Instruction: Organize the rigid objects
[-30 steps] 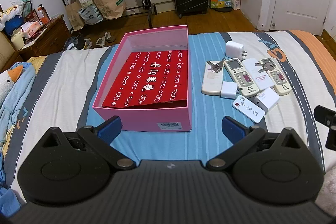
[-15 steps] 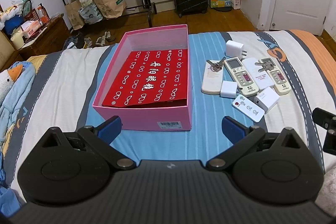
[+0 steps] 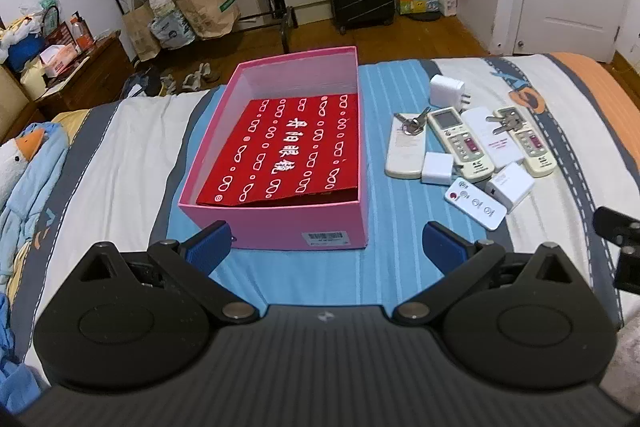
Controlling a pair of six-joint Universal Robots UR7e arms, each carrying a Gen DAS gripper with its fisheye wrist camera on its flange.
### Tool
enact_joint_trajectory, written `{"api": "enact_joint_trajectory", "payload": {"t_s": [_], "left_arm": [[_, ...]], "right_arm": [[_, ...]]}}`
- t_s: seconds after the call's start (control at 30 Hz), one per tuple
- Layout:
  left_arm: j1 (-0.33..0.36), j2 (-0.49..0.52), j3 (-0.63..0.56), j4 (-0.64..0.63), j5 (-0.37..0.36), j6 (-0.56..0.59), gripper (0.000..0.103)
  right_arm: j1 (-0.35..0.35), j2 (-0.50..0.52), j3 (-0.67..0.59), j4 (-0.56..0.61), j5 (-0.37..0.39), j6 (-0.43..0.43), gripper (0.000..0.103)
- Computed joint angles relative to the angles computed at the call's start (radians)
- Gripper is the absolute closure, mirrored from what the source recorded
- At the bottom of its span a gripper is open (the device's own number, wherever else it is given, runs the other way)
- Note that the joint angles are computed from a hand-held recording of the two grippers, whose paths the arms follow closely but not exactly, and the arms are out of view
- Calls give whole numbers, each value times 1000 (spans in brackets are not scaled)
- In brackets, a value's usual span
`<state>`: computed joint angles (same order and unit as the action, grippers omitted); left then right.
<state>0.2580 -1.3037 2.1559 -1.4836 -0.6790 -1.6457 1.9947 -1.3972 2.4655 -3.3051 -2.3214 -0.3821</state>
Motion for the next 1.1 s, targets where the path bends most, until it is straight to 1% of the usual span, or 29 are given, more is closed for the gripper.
{"api": "enact_joint_trajectory", "payload": {"t_s": [0.1,0.17,0.2,0.27,0.3,0.37,0.47,0.5,0.53,0.6,0.63,0.7,0.77,0.8,0.87,0.97,1.1], "left_arm": [[-15,-29,18,-23,6,-1,0],[-23,-46,26,-33,7,-9,0],[-32,-51,29,-16,16,-33,0],[-43,-40,10,62,27,-68,1],[-46,-35,-4,107,31,-60,2],[-48,-40,-15,159,39,-11,2],[-56,-79,-23,229,66,88,1],[-54,-98,-22,223,74,130,1],[-48,-129,-19,203,75,183,1],[-24,-183,-25,160,62,273,1],[-10,-208,-27,138,56,312,1],[31,-243,-46,126,40,370,1],[66,-257,-65,140,48,392,1],[86,-264,-69,127,51,417,1],[139,-283,-73,54,43,493,2],[228,-301,-71,-73,12,596,4],[338,-282,-91,-148,4,681,5]], "right_arm": [[-14,1,6,-11,18,-9,0],[-28,1,12,-31,43,-20,0],[-37,-2,17,-45,63,-32,0],[-53,-4,27,-88,114,-71,0],[-60,-5,32,-110,141,-92,0],[-82,-14,37,-138,229,-136,0],[-136,-34,38,-134,385,-171,0],[-154,-27,35,-138,428,-194,0],[-160,-10,22,-133,429,-208,0],[-145,36,-11,-121,379,-234,0],[-144,46,-19,-113,381,-252,0],[-136,51,-42,-58,385,-254,0],[-139,42,-62,19,419,-253,0],[-137,41,-72,55,422,-249,1],[-129,53,-96,100,419,-256,1],[-111,81,-127,139,400,-274,2],[-95,121,-167,162,390,-291,2]]}}
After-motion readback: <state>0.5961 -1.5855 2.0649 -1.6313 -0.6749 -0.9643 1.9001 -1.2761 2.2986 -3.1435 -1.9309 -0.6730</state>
